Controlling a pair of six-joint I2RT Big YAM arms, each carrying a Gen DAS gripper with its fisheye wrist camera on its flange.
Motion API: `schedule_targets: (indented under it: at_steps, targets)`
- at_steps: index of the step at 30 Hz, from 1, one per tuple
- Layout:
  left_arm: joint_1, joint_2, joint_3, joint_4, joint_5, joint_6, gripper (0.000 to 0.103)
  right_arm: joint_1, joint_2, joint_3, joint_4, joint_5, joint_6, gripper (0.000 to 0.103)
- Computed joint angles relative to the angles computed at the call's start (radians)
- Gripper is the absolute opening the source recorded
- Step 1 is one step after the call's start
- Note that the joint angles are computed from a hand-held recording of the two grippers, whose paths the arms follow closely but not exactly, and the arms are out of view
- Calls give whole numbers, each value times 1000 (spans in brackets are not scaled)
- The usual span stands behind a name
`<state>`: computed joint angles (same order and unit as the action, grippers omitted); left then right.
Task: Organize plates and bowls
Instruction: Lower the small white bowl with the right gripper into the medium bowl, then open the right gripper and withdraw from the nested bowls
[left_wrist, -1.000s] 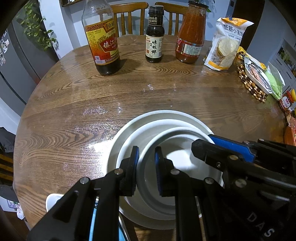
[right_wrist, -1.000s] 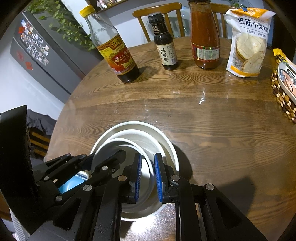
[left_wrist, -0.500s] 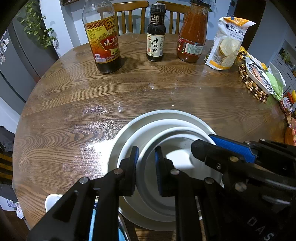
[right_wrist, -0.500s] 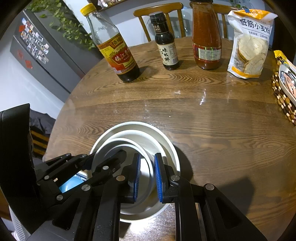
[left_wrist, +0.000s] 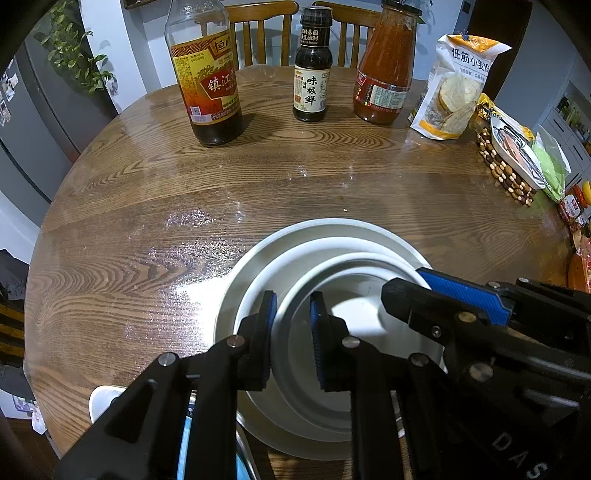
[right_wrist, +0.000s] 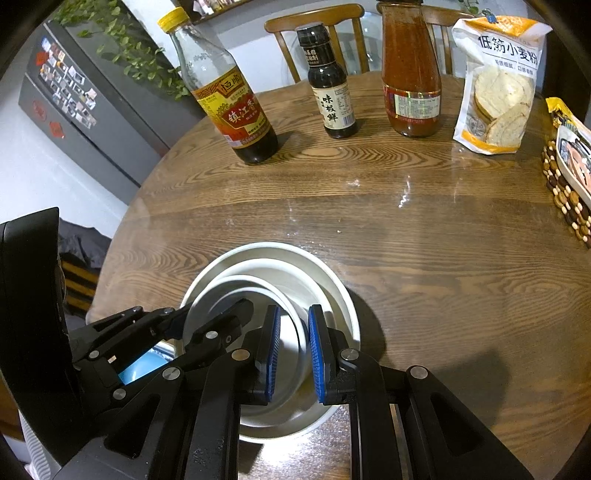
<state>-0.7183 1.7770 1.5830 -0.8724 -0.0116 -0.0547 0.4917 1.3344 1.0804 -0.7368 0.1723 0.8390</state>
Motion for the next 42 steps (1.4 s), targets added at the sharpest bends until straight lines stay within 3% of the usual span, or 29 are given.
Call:
schedule_targets:
  at_steps: [42]
  targets:
    - [7, -35, -28, 24, -4, 1, 23, 21, -17, 5, -7, 30, 12, 18]
